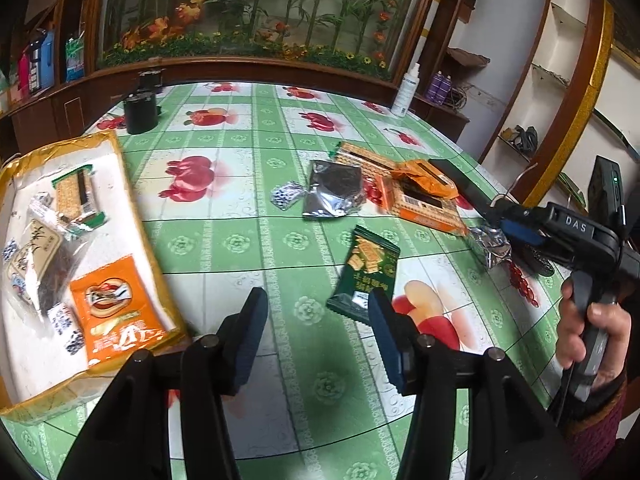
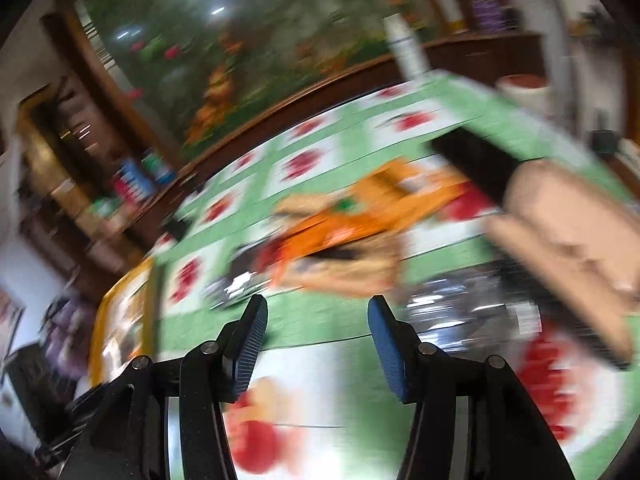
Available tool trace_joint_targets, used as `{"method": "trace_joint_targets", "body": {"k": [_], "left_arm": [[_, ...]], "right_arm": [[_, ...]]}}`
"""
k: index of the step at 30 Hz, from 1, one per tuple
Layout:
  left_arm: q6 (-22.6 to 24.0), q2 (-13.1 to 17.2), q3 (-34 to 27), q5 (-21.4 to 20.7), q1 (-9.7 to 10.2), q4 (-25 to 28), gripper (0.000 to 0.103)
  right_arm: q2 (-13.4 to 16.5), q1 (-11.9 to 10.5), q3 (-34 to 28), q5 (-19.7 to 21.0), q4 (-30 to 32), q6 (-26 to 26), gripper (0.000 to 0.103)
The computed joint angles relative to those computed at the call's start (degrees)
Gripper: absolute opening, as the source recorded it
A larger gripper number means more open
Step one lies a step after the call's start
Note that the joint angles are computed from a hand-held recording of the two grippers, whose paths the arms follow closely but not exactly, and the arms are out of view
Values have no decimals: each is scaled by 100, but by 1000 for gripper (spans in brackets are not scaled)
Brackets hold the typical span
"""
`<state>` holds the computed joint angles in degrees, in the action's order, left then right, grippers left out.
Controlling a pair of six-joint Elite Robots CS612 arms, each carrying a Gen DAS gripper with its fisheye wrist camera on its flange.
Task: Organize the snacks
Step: 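Grasp the green cracker pack with the left gripper while the right grasps a silver foil bag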
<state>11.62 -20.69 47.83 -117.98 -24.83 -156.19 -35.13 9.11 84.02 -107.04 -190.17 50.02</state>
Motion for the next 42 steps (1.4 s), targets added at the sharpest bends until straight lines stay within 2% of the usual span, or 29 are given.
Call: {"method": "trace_joint_targets", "body": {"k": [1,3,5,9,11,13,15,16,17,18,19,20,21,22,23,24,27,31,35,36,37,42], "left_arm": [[19,7,-12,-20,-11,27,51],[98,5,-4,-66,-34,78,51],[185,-15,47,-67,-53,67,51],[282,-61,139,-14,-65,55,51],[277,-72,158,23,-58,38,52],[256,-60,129,40,-50,52,53],[214,-38,87,58,-49,64,54],[206,-28,68,62,-52,83,54],[223,-20,47,64,-58,120,54],[259,-15,31,78,-69,155,54],[290,-17,30,103,-81,172,56],[329,-17,19,138,-99,203,59],[355,-8,-2,159,-113,234,68],[400,3,-35,178,-132,278,71],[448,16,-67,190,-150,316,71],[523,35,-119,206,-176,403,71],[731,88,-247,285,-246,628,71],[814,152,-376,382,-303,804,71],[786,192,-449,429,-313,817,73],[784,216,-502,447,-322,852,74],[794,232,-538,473,-334,867,75],[1058,305,-669,712,-437,1023,78]], "right_arm": [[-62,-16,98,-139,53,31,56],[-155,6,151,-569,573,199,56],[-174,-17,132,-670,843,224,56],[-106,-90,-21,-473,1239,88,56],[-32,-16,-254,-808,1738,-62,56],[50,46,-409,-968,1870,-303,58],[104,46,-488,-669,1687,-719,61],[141,21,-478,-297,1339,-1003,61],[162,-30,-452,283,1002,-1182,61],[214,-47,-418,623,537,-1129,61],[216,-66,-372,722,308,-1001,61],[170,-75,-288,582,150,-1010,61],[136,-31,-250,202,135,-1001,61],[97,36,-242,-397,286,-933,61],[37,56,-214,-830,601,-794,61],[19,57,-196,-1022,754,-684,61],[-23,-30,-143,-873,1245,-249,61],[11,24,-329,-1227,1799,-400,61],[16,70,-286,-1416,1593,-594,61],[22,54,-293,-1335,1614,-644,61],[17,34,-308,-1233,1765,-603,61],[91,77,-507,-1363,2141,-612,61]]}}
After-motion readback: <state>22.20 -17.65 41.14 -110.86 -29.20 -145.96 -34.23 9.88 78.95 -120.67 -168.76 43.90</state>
